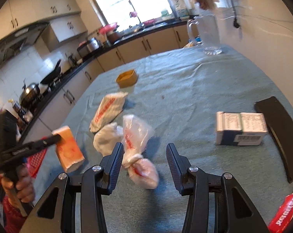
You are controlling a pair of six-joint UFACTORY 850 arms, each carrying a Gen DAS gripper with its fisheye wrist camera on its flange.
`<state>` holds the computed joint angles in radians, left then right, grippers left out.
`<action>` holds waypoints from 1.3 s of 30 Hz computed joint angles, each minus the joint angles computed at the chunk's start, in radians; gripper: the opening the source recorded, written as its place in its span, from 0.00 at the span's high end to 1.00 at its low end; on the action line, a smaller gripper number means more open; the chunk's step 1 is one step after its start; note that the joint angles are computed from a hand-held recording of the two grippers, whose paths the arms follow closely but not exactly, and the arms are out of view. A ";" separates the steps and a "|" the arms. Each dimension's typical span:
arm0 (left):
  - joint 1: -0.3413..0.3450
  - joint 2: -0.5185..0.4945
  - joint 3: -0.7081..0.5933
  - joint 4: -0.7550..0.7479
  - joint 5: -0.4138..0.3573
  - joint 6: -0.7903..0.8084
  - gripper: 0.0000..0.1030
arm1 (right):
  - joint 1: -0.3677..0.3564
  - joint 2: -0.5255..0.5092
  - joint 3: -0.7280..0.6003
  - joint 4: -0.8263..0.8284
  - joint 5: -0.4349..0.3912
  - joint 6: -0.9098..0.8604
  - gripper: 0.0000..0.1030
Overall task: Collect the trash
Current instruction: 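Grasp the small orange box with the left gripper while the right grasps the knotted plastic bag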
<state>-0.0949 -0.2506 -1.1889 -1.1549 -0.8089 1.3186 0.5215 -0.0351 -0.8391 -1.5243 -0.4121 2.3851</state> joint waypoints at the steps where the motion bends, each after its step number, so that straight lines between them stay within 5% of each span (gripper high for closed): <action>1: 0.002 0.020 0.020 -0.019 0.011 0.035 0.98 | 0.001 -0.019 -0.017 0.044 0.001 -0.058 0.52; 10: 0.010 0.089 0.095 -0.084 0.036 0.172 0.98 | 0.002 -0.118 -0.110 0.260 -0.013 -0.398 0.51; 12: 0.010 0.097 0.104 -0.099 0.043 0.189 0.98 | 0.007 -0.118 -0.105 0.239 -0.012 -0.378 0.61; 24: 0.014 0.129 0.129 -0.140 0.072 0.238 0.98 | 0.055 -0.024 -0.052 0.086 -0.114 -0.164 0.61; 39: 0.046 0.157 0.149 -0.167 0.100 0.268 0.98 | 0.083 -0.096 -0.142 0.003 -0.005 -0.142 0.61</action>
<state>-0.0494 -0.0939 -1.0404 -1.3221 -0.7087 1.5868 0.6046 -0.1308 -0.9814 -1.5217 -0.4169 2.2429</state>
